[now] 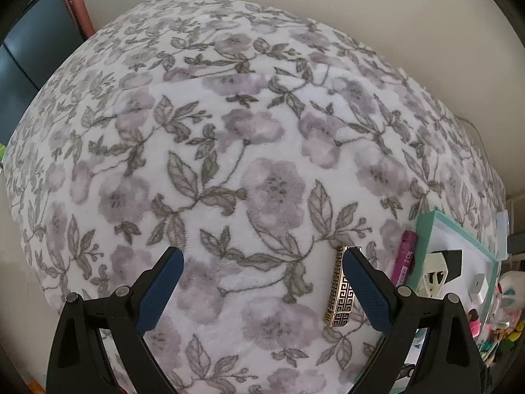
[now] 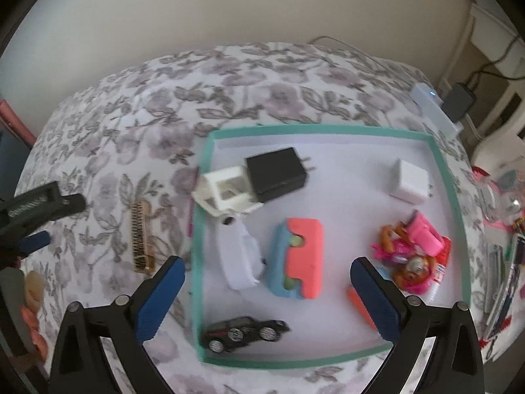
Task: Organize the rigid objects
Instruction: 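Withdraw both open grippers from the tray back over the bed, then move the left gripper over the gold patterned case while the right approaches the pink lighter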
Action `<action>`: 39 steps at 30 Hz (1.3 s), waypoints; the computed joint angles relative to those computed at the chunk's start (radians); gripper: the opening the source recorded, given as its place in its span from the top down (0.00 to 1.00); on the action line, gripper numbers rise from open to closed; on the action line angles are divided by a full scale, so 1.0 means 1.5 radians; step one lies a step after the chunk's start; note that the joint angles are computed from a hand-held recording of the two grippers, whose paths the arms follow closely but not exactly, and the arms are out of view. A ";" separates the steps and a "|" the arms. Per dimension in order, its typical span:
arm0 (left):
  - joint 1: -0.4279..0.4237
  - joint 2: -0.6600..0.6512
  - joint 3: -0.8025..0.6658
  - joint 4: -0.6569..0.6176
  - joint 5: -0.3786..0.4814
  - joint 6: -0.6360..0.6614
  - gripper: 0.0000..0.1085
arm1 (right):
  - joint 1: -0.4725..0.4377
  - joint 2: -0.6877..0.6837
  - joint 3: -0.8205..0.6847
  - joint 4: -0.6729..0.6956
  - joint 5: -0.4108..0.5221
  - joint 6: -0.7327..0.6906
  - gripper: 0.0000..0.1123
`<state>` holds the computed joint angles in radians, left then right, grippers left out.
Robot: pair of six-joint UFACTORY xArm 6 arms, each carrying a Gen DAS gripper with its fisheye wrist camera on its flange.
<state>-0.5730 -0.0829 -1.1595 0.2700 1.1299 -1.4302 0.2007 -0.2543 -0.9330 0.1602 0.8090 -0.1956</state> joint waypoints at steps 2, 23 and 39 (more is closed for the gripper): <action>0.000 0.018 -0.010 -0.012 -0.004 0.023 0.10 | 0.006 0.002 0.000 -0.005 -0.003 0.001 0.09; -0.037 0.178 -0.141 -0.042 0.044 0.176 0.11 | -0.014 0.019 -0.005 -0.032 0.006 0.026 0.09; -0.022 0.150 -0.130 0.001 0.092 0.168 0.11 | -0.027 0.023 -0.013 -0.009 0.011 0.020 0.09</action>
<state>-0.6057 0.1421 -1.3545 0.2720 1.2681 -1.1785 0.1595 -0.2205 -0.9530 0.1465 0.8261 -0.1658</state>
